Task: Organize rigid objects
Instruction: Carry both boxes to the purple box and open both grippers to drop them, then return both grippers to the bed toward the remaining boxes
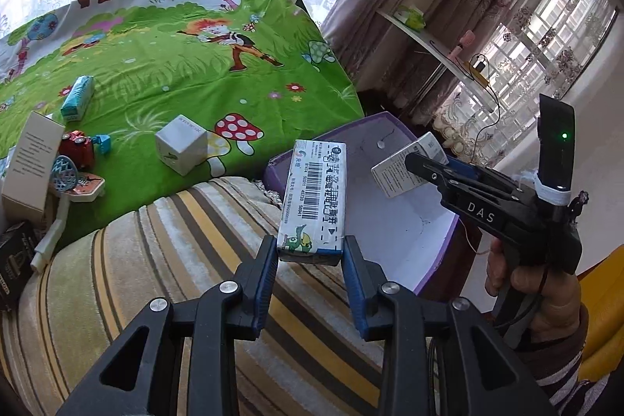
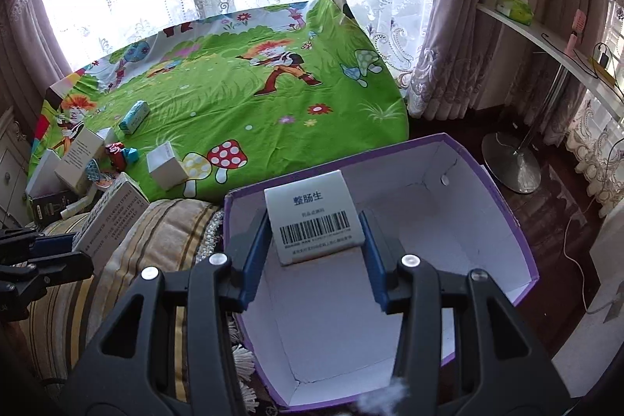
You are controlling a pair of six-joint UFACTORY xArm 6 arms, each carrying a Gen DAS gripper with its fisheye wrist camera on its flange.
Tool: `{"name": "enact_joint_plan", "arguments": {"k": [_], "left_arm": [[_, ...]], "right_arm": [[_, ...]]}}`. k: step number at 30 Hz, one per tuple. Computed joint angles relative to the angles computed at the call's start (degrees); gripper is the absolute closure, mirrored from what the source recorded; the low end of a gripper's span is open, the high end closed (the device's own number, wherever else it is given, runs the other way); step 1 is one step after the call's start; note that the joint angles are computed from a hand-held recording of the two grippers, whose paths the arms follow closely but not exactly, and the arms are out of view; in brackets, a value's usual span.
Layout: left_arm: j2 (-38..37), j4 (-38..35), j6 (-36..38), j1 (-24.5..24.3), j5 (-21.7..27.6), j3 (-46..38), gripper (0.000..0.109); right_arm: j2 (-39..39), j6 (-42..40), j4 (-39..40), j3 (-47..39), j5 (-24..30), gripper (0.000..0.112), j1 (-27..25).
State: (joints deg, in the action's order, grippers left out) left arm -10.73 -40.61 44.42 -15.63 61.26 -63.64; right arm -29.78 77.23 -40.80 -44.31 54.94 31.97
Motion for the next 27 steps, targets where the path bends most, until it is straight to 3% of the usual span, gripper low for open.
{"name": "enact_joint_plan", "arguments": {"k": [8, 9, 12, 16, 20, 27], "left_arm": [[2.1, -0.4, -0.6, -2.8, -0.3, -1.0, 0.072], [2.1, -0.2, -0.6, -3.0, -0.4, -1.0, 0.068], [1.8, 0.2, -1.0, -3.1, -1.4, -0.4, 0.052], [1.3, 0.1, -1.2, -2.8, -2.5, 0.3, 0.052], [-0.7, 0.7, 0.3, -3.5, -4.9, 2.1, 0.051], [-4.2, -2.2, 4.0, -2.3, -8.2, 4.9, 0.042]], "right_arm": [[-1.0, 2.5, 0.0, 0.4, 4.4, 0.062, 0.9], [-0.9, 2.8, -0.1, 0.3, 5.2, 0.061, 0.9], [-1.4, 3.8, -0.1, 0.5, 5.8, 0.05, 1.0], [-2.0, 5.8, -1.4, 0.8, 5.5, 0.036, 1.6], [-1.1, 7.0, -4.5, -0.4, 7.7, 0.034, 3.3], [1.0, 3.5, -3.4, -3.0, 4.9, 0.033, 4.1]]}}
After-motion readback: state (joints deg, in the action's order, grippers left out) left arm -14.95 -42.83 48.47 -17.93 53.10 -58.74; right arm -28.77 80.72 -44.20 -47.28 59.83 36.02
